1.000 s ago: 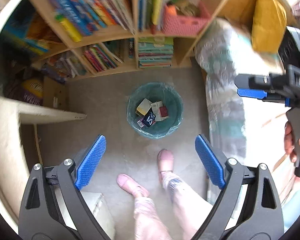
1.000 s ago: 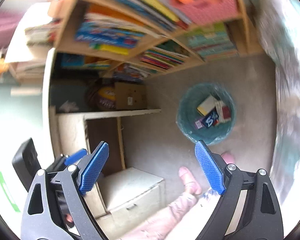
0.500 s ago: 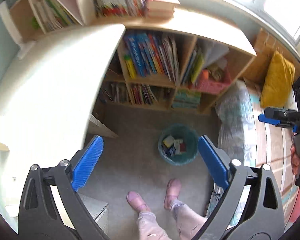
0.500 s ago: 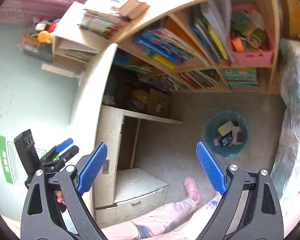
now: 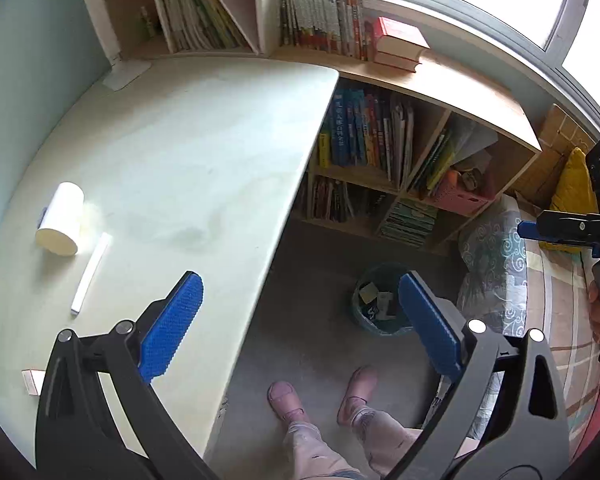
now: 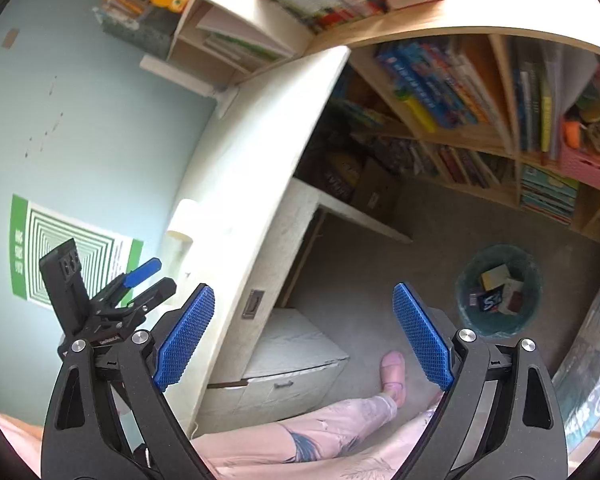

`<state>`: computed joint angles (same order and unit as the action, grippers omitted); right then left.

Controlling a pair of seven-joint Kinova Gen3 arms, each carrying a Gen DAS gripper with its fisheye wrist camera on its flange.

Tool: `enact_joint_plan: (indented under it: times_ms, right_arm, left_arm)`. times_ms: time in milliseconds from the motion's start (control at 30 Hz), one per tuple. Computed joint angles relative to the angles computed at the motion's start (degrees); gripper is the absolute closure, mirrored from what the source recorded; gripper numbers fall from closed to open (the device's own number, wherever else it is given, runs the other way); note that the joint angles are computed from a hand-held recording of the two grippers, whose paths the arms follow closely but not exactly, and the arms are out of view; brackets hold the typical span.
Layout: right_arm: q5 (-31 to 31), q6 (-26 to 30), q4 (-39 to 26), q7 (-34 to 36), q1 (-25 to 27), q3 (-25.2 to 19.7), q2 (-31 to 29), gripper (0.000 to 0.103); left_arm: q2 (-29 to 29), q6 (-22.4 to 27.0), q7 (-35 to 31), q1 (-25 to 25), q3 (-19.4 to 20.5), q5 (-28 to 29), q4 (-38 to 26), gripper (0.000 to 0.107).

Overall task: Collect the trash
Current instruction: 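Move both open tools back to the desk toward the white cosmetic box and cup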

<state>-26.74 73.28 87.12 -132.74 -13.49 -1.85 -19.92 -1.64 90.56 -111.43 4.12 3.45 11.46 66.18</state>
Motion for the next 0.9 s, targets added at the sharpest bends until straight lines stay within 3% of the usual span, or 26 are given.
enact_joint_plan:
  times_ms: [367,900]
  right_arm:
    - [-1.22,-1.01,-9.6,4.91,-3.79,-3.42,11.3,0.013]
    - [3.57,4.33,-35.33,8.29,-11.68,-9.33,31.5,0.013]
  left_arm:
    - [-0.38,0.43,-2.55,-9.58,-6.93,1.4,-0.51,0.011]
    - [1.44,-0.06,-5.41,-22.83,-13.14,1.49,-2.84,0.011]
